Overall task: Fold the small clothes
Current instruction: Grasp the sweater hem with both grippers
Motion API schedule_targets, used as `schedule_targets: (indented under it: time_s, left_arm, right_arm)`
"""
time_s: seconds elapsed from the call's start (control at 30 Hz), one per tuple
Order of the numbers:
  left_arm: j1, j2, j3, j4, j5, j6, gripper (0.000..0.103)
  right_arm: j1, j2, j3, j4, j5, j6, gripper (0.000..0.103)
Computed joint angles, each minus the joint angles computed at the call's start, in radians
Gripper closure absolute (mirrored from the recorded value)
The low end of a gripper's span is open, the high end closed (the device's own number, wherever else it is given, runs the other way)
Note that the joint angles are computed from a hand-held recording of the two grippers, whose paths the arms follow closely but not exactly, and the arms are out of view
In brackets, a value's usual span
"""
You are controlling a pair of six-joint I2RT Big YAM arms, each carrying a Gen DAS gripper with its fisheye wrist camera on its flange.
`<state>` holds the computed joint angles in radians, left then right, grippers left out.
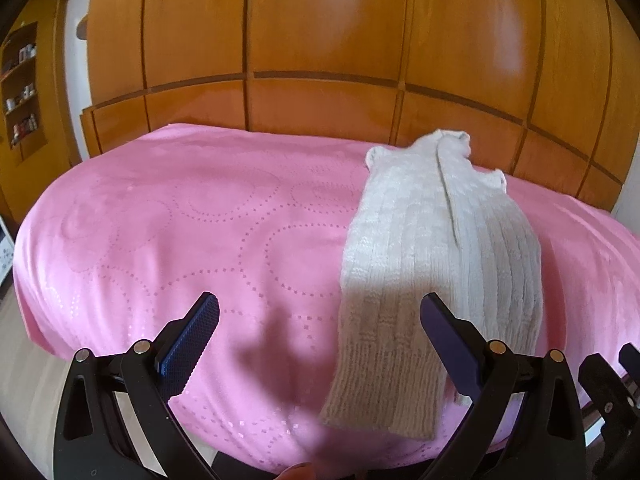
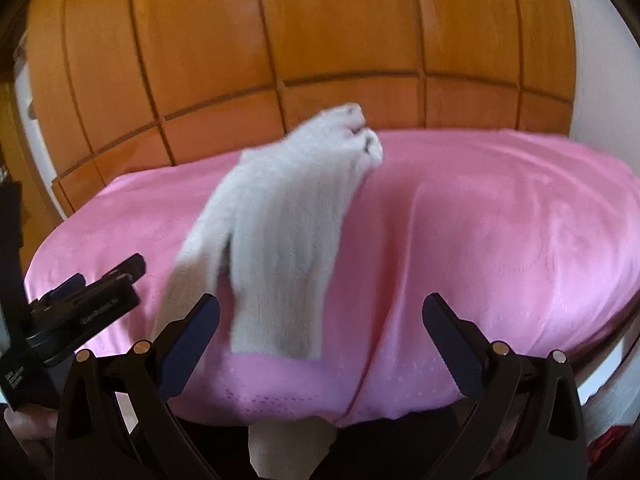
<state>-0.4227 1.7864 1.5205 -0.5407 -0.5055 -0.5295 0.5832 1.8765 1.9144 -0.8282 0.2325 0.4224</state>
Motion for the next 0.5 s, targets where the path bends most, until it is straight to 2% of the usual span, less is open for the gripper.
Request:
schedule_targets:
  time_s: [0.1, 0.17, 0.27, 0.37, 0.5]
  left_arm:
    - [0.002, 0.019, 0.018, -0.019, 0.005, -0.006, 0.003]
    - [0.003, 0.028, 0.025, -0.032, 0.009, -0.012, 0.003]
    - [0.007, 0.039, 0.033, -0.051, 0.018, -0.021, 0.003]
    - [0.015, 0.049, 0.04, -0.062, 0.041, -0.01, 0.003]
    - [0.04, 0.046, 0.034, -0.067, 0.11, -0.014, 0.003]
  right_arm:
    - [-0.017, 0.04, 0.05, -0.086, -0.006, 0.048, 0.002]
    - [-0.029, 0.055, 0.066, -0.109, -0.02, 0.068, 0.002]
    - [-0.041, 0.07, 0.082, -0.112, -0.031, 0.078, 0.002]
    - [-0.053, 0.099, 0.121, -0.12, -0.061, 0.036, 0.002]
    - [-0.072, 0.152, 0.193, -0.131, -0.13, 0.018, 0.002]
